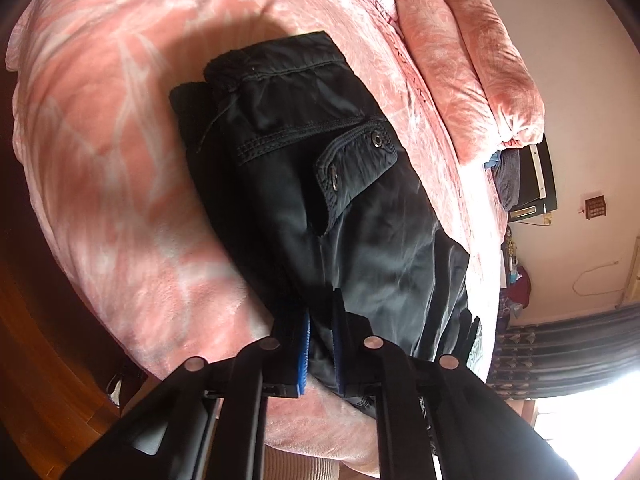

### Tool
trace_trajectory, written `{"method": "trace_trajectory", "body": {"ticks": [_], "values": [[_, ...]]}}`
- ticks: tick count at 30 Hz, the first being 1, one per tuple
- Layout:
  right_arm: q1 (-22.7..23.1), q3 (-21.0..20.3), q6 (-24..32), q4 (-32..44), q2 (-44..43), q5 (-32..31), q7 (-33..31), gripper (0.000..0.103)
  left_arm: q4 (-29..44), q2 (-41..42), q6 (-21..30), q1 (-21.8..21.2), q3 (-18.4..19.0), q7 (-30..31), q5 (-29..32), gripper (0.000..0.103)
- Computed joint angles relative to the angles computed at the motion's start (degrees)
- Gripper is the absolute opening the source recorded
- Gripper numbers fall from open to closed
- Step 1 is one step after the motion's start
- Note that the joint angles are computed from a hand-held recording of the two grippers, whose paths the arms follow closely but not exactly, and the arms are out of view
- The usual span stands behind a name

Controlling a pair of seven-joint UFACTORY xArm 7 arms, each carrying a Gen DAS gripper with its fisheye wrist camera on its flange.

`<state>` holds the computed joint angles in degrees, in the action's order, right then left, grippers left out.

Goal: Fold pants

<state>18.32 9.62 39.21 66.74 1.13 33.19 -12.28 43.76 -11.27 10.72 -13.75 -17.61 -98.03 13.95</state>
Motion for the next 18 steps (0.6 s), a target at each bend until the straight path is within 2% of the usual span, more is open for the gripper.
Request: {"method": "trace_trajectory", "body": {"ticks": [3,6,8,13,14,16,17,18], "values": [[-0.09,-0.09,-0.02,-0.12,-0.03,0.48,-0.23,0.075,-0.17,-1.20,0.79,0.61,-0.72,-1.18,1.03,0.006],[-0.02,-0.07,-0.24,-0.21,-0.06,-0.17,0.07,0.075,-0.40,-1.02,2.75,-0.95,0.46,1.48,-0.89,0.006],[0.09,0.01,-0.37,-0.19,-0.02,-0.61,0.33,0.075,-1.48,-0.18,0.72,-2.09,1.74,3.86,-2.97,0.006],[0.08,-0.02,-0.16,0.05,0.10,-0.94,0.44,0.075,0.43,1.12,1.78,-1.74,1.75,6.15,-2.36,0.008],[0.08,-0.01,-0.18,0.04,0.09,-1.05,0.53,0.075,0.90,1.39,2.01,-1.93,1.95,6.47,-2.77,0.010],[0.11,0.01,-0.36,-0.14,-0.04,-1.16,0.56,0.075,1.26,2.06,0.30,-2.21,2.33,6.64,-3.62,0.034],[0.14,0.03,-0.48,-0.23,-0.06,-1.26,0.54,0.075,1.76,2.65,-0.24,-2.16,2.34,6.49,-3.72,0.040],[0.19,0.05,-0.51,-0.21,-0.04,-1.45,0.57,0.075,2.43,3.44,-0.51,-2.52,2.66,7.23,-4.32,0.051]]}}
